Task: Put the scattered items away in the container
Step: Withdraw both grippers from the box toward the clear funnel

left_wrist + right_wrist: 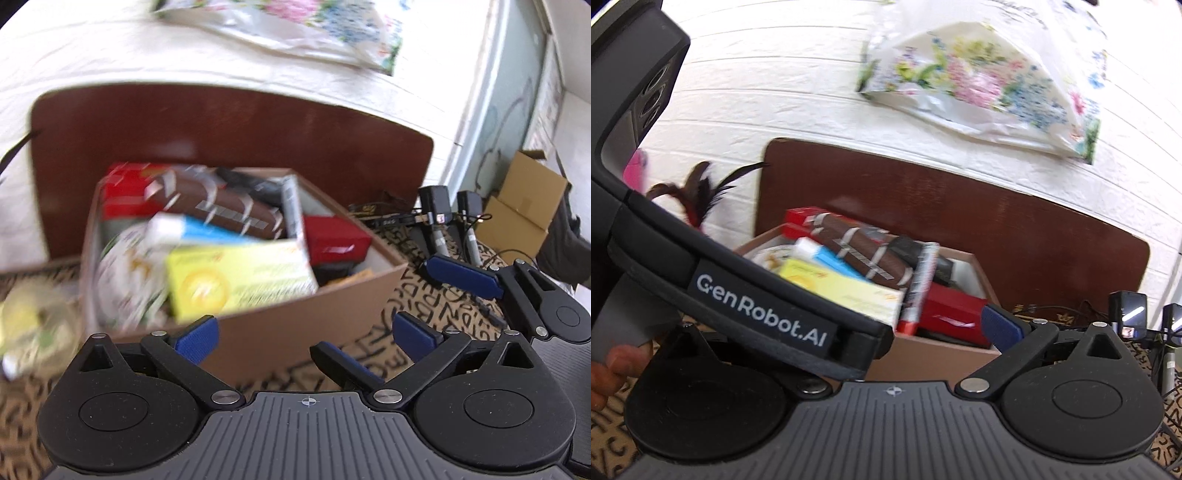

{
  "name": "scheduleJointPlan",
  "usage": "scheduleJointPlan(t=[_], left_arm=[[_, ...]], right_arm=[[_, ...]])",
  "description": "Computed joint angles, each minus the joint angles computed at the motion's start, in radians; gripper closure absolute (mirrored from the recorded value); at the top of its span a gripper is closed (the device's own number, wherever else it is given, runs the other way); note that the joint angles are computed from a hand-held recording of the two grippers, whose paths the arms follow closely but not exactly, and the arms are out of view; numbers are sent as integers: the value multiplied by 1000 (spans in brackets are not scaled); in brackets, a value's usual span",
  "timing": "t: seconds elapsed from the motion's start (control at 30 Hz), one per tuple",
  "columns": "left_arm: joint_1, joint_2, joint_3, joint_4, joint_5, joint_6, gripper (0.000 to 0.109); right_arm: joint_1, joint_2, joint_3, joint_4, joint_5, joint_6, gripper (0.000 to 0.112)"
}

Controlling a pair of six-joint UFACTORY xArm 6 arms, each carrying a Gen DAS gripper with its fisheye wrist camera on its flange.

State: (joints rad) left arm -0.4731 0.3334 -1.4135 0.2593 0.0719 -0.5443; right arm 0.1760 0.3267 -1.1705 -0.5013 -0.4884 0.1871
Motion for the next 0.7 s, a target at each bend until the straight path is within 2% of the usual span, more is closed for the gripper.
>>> scheduleJointPlan(t=[0.1,0.2,0.33,0.53,0.63,0.7], left_arm=[[18,-83,123,82,-22,-134,6],[45,-161,231,240,-47,-327,6],[80,-262,354,441,-55,-575,6],[130,-396,489,713,-42,-885,6],[153,-470,552,858,-40,-1044,6],[167,-525,593,957,-37,-1150,6]], right_arm=[[13,-42,50,-65,1,42,10],[27,-79,95,-128,2,95,10],[37,-117,130,-267,2,224,10],[56,-141,111,-544,20,503,10],[85,-167,127,-582,36,535,10],[111,-194,159,-553,42,497,10]])
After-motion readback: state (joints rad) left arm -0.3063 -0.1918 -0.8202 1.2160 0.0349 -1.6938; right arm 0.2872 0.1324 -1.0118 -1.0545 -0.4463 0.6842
